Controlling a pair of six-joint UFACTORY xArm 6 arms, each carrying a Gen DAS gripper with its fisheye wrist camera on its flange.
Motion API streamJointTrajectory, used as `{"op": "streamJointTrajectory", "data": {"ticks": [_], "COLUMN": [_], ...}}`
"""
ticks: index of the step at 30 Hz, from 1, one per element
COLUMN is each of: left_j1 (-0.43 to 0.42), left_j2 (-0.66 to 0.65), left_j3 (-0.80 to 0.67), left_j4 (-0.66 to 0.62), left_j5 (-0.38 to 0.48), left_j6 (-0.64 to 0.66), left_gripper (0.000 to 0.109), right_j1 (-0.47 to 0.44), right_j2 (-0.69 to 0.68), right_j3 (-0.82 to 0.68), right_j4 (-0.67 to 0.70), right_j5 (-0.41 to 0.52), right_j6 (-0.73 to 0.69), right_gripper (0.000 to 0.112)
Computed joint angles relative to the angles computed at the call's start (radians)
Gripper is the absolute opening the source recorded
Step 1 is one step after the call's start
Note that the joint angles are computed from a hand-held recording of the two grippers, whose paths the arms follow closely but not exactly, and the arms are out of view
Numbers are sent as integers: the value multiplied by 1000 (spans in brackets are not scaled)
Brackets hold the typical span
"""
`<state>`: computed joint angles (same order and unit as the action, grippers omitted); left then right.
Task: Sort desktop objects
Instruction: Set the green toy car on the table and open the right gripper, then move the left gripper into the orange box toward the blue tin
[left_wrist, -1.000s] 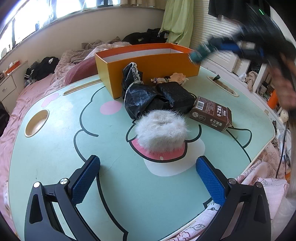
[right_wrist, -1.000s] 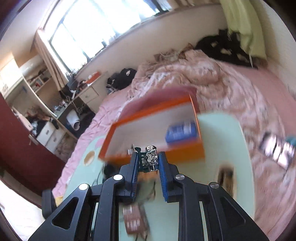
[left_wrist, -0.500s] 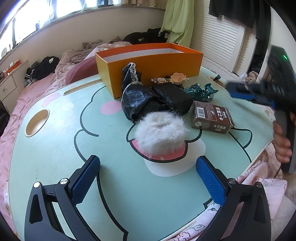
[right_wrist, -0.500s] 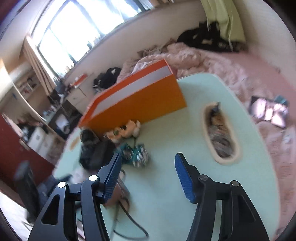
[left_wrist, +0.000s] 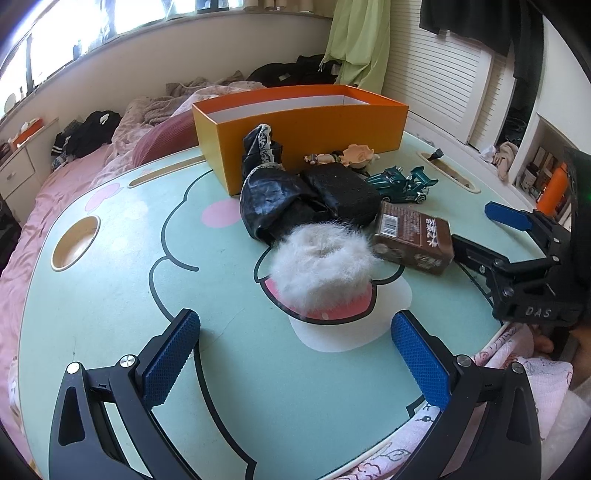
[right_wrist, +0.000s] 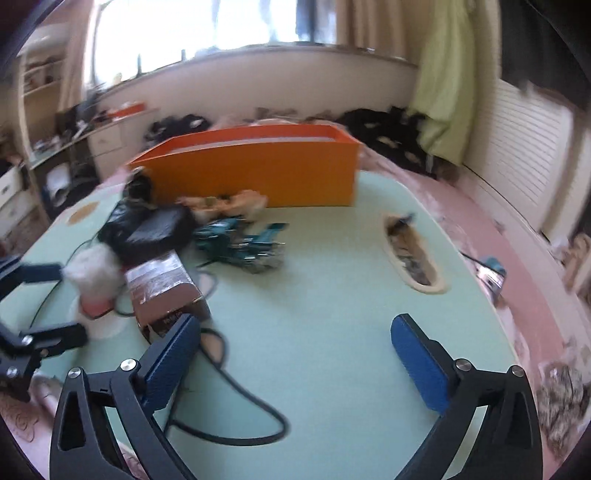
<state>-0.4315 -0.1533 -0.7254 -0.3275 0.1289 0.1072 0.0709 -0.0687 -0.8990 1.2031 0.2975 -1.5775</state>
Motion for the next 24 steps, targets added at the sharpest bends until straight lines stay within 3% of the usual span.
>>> {"op": "streamJointTrajectory", "data": {"ticks": [8, 11, 16, 18, 22, 24], "left_j1": [9, 9, 54, 63, 81, 108], "left_j2": [-6, -21, -50, -31, 107, 236], "left_j3": [8, 13, -33, -127, -442, -651], "left_j4": [38, -63, 205, 206, -157, -217], "left_j5": [-5, -9, -21, 31, 258, 410], "left_j6": [-52, 18, -214, -207, 91, 114], "left_gripper": [103, 103, 103, 103, 99, 91], "right_j1": [-1, -3, -3, -3, -3, -3], "right_j2": [6, 5, 5, 5, 4, 5], "right_j3": [-5, -4, -4, -5, -4, -4], "right_j4": [13, 17, 21, 22, 25, 26], "right_j5": [6, 8, 10, 11, 11, 12], "right_j6": [-13, -18, -23, -24, -27, -29], "right_gripper": [103, 103, 103, 103, 103, 103]}}
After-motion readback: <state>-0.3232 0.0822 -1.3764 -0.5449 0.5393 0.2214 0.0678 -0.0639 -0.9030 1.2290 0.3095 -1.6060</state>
